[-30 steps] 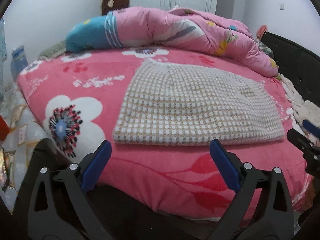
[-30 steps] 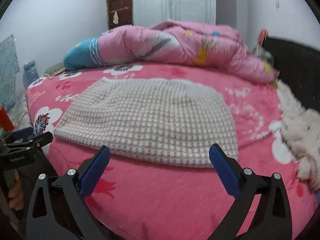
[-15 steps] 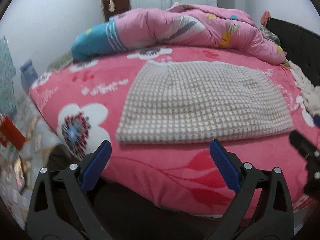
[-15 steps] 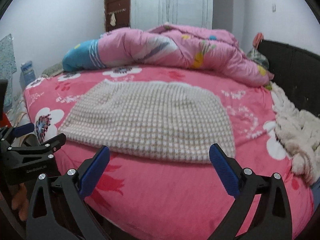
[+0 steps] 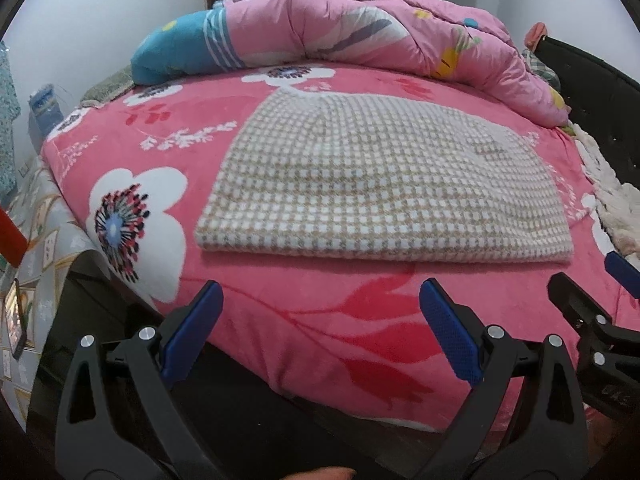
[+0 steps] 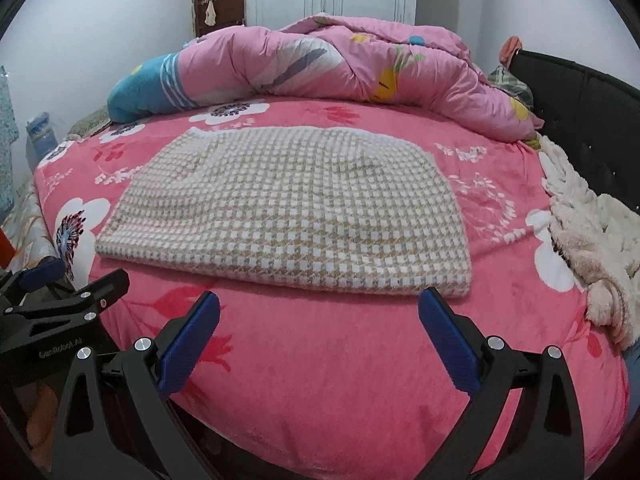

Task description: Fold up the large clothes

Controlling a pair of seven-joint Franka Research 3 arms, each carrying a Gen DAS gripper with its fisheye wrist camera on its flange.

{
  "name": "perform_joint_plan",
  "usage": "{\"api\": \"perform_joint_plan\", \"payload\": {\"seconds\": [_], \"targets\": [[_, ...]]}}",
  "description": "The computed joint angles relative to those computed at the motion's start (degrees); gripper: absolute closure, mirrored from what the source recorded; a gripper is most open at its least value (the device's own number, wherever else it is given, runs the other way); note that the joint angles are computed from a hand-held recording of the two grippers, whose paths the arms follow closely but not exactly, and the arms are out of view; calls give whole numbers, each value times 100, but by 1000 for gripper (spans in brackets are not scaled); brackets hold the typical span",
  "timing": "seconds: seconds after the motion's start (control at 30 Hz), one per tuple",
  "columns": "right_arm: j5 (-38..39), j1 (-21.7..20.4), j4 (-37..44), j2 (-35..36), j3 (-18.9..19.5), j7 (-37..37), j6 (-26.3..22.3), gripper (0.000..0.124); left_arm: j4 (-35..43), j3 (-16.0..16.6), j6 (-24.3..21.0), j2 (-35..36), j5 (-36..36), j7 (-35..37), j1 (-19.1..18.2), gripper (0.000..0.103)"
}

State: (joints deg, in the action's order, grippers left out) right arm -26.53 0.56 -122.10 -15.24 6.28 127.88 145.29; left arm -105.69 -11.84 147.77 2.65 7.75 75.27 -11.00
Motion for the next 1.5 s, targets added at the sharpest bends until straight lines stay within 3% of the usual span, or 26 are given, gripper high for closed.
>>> {"api": "perform_joint_plan", "payload": {"seconds": [1.5], "targets": [[-29, 20, 73, 14, -21, -77, -100, 27, 88, -48, -118, 65, -622, 372, -4, 8]]}}
